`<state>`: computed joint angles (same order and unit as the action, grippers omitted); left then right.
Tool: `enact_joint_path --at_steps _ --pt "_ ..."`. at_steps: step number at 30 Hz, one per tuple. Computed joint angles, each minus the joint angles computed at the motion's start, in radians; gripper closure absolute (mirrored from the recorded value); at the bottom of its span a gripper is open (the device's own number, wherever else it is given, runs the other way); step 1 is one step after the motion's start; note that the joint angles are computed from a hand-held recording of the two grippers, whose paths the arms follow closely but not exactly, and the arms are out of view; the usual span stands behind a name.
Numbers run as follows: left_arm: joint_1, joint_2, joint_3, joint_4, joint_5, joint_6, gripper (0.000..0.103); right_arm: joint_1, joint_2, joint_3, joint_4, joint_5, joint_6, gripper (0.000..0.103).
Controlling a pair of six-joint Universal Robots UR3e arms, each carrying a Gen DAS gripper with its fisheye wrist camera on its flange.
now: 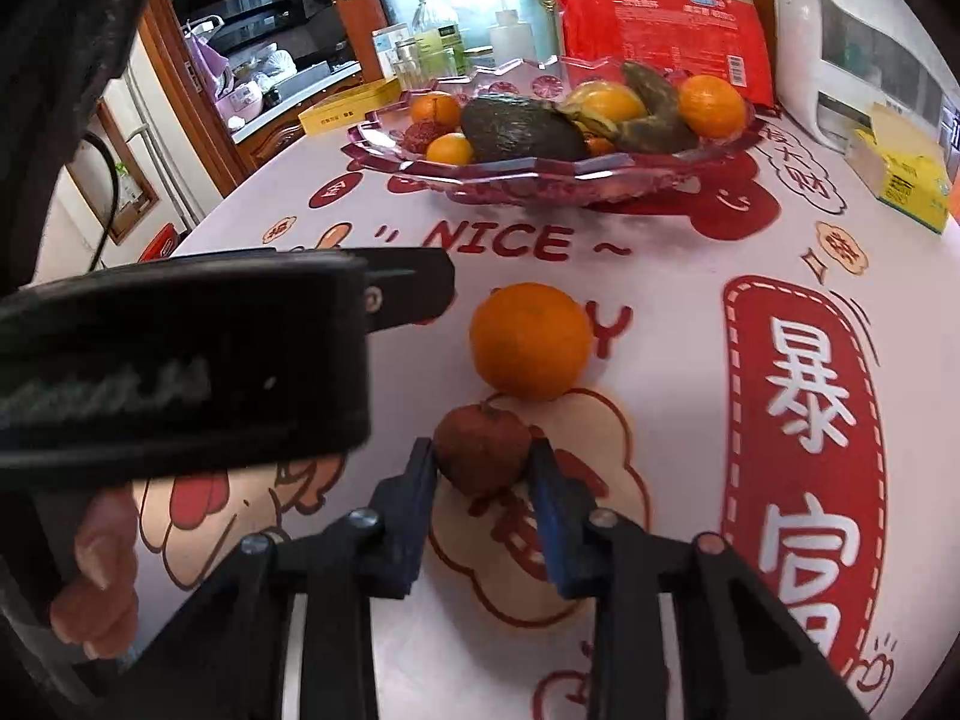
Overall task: Organize fruits
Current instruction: 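Grasp the last mandarin with the left gripper while the right gripper grasps the red fruit, then carry the mandarin and red fruit into the pink bowl and open both grippers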
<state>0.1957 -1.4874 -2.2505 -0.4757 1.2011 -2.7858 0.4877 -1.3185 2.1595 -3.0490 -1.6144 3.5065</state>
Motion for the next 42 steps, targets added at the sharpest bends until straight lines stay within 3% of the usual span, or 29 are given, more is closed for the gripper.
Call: enact_joint_path --at_steps 5,10,16,18,21,25,29,33,39,42 --pt "-0.076 -0.077 0.021 0.047 0.016 -0.04 0.009 -0.026 -0.098 0.111 0.001 -0.075 0.043 0.072" --pt "-0.176 -0.17 0.044 0.14 0.084 -0.1 0.01 -0.101 -0.194 0.238 -0.038 -0.05 0.086 0.072" --pt "-0.221 -0.241 0.082 0.138 0.118 -0.142 0.036 -0.099 -0.215 0.265 -0.047 -0.07 0.094 0.072" --pt "-0.222 -0.243 0.067 0.167 0.117 -0.141 0.04 -0.088 -0.208 0.257 -0.046 -0.079 0.095 0.072" --pt "-0.211 -0.229 0.054 0.157 0.09 -0.138 0.059 -0.076 -0.2 0.253 -0.049 -0.084 0.096 0.072" --pt "-0.211 -0.181 0.026 0.141 0.142 -0.135 0.06 -0.061 -0.211 0.249 -0.034 -0.07 0.11 0.072" --pt "-0.139 -0.049 0.004 -0.014 0.117 -0.073 0.061 -0.007 -0.261 0.21 0.043 -0.105 0.126 0.072" --pt "-0.038 0.155 0.052 -0.286 0.073 0.056 0.06 0.036 -0.346 0.107 0.19 -0.141 0.105 0.072" --pt "0.083 0.313 0.295 -0.599 0.036 0.237 0.06 0.051 -0.439 -0.233 0.515 -0.209 -0.001 0.072" --pt "0.111 0.308 0.427 -0.667 0.036 0.278 0.06 0.03 -0.438 -0.446 0.672 -0.199 -0.052 0.072"
